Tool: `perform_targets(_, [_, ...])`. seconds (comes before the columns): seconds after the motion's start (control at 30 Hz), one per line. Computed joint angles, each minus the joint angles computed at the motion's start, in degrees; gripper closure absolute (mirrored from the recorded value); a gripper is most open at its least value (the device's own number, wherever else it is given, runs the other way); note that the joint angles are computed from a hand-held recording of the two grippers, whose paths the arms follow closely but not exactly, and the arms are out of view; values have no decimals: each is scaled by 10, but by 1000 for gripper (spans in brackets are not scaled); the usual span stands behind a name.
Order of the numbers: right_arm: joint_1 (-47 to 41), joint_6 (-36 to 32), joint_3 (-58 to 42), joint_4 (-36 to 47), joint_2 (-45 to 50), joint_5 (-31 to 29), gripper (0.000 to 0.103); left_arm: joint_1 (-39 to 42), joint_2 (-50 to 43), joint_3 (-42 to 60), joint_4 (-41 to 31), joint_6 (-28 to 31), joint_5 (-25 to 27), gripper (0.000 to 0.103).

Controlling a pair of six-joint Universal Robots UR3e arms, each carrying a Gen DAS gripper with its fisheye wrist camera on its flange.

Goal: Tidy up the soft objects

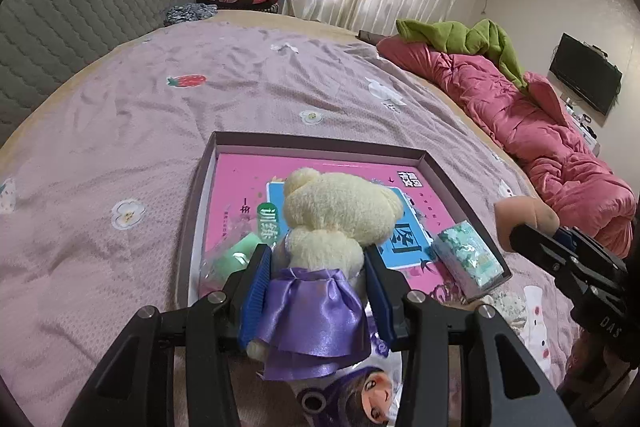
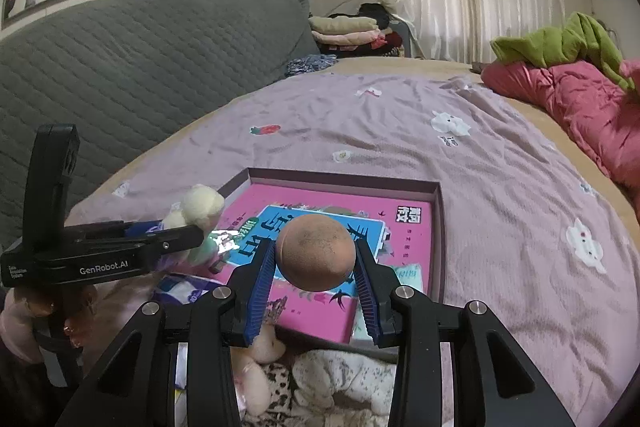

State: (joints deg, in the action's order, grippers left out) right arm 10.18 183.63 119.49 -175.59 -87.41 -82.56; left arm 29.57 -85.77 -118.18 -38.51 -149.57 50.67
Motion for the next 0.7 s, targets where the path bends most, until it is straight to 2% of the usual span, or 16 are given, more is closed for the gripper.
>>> perform_targets(0.2, [2,-11,-25,10,29,-3,63,-34,-50,29,42,-18,21,57])
perform_targets(0.5, [1,-12,-53,35,63,-10,62,-58,-109,85,37,-33,35,57])
perform_targets(0.7, [14,-21,-85,62,95,-44,62,-76,-135,105,23,-25,53,57])
